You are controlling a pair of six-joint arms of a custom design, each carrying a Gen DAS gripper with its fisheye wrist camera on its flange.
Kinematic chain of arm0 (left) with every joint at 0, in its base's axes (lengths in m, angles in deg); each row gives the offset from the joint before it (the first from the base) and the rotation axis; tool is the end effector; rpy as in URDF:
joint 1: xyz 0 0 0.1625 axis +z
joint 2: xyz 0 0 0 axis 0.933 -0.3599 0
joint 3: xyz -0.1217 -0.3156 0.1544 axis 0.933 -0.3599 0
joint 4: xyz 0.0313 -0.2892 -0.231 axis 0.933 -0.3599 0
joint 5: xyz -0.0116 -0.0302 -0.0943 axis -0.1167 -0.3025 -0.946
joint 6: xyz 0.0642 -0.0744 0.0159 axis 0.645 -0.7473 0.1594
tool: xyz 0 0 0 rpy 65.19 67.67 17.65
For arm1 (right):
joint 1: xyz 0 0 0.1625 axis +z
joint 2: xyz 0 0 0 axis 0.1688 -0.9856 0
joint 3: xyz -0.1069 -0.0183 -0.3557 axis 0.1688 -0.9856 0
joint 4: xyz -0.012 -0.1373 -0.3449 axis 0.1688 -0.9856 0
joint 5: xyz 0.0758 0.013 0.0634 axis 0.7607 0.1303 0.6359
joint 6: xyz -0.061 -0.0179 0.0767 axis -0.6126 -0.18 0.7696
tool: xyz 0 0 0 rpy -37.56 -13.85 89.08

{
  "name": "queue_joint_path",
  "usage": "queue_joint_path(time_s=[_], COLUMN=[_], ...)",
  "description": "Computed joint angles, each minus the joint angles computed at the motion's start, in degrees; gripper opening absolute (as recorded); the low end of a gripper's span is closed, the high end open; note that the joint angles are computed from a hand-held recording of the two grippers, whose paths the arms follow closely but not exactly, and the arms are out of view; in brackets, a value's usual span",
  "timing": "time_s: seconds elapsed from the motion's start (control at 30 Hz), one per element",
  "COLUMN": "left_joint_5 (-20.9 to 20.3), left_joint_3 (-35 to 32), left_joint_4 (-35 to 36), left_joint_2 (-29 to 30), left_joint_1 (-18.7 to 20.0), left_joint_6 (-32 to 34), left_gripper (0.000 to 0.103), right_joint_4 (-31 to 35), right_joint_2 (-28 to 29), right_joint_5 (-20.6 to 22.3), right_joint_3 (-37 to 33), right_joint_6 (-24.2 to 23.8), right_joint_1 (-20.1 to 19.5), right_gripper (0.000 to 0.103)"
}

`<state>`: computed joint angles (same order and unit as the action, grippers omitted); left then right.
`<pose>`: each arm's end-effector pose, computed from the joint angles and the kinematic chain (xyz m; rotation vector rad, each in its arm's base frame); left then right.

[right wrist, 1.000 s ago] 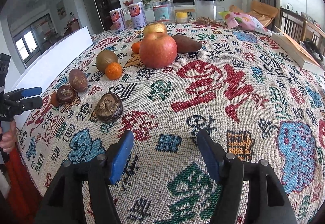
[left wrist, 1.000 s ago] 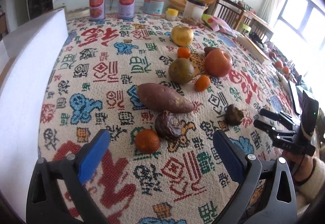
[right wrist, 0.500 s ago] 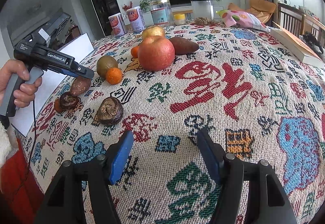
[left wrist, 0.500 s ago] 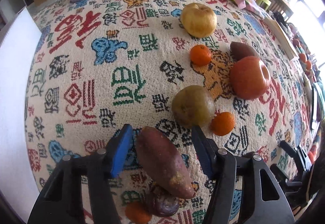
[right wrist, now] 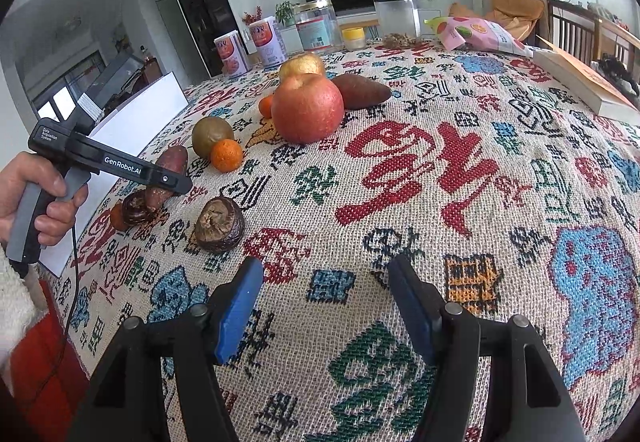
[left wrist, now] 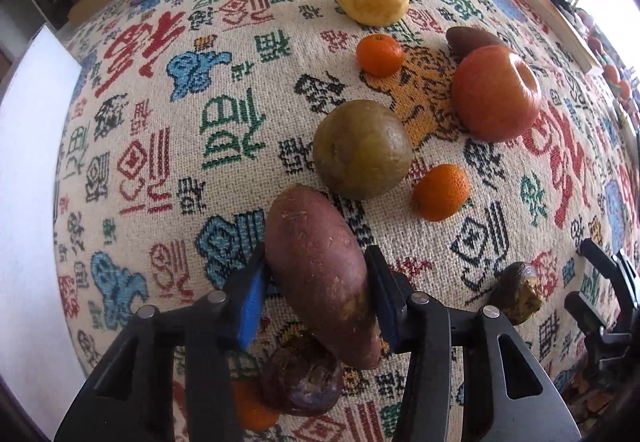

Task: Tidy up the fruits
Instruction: 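Grasp the purple sweet potato with the left gripper and lift it, then drop the sweet potato into the white box with the left gripper while the right drops the passion fruit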

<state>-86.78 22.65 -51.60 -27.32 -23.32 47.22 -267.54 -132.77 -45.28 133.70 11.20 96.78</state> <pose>-0.2730 -0.5460 0.1393 0.9254 2.3456 -0.0161 0.1616 -0.3065 0.1602 0.0741 -2.3256 1.0779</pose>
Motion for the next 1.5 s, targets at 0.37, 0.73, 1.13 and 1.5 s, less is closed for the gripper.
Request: queue_joint_path(time_s=[0.37,0.73,1.13,1.5], left_joint_5=[-4.74,-8.89,11.43,16.65], left_joint_3=[7.43,11.13,2.93,9.34], left_joint_4=[-6.93,-4.68,1.90,-10.75], left_joint_2=[-12.40,-32.77,-33.21,-34.91], left_joint_1=[-1.62,1.62,11.18,9.79], left_joint_6=[-0.50,-9.06,-12.88,-6.67], left_gripper=[0.048,0.048,0.048,0.085], right_joint_4=[16.79,36.91,63.32,67.70], right_joint_2=[-0.57,-1.00,25.31,37.81], right_joint_5=[9.86,5.63,28.24,25.72], right_joint_3=[-7.49,-16.55,-62.85,-78.72], right_joint_6=[-3.94,-0.06,3.66,8.87], right_joint_1=[1.50,7.26,16.55,15.96], right_gripper=[0.066,0.041,0.041,0.046])
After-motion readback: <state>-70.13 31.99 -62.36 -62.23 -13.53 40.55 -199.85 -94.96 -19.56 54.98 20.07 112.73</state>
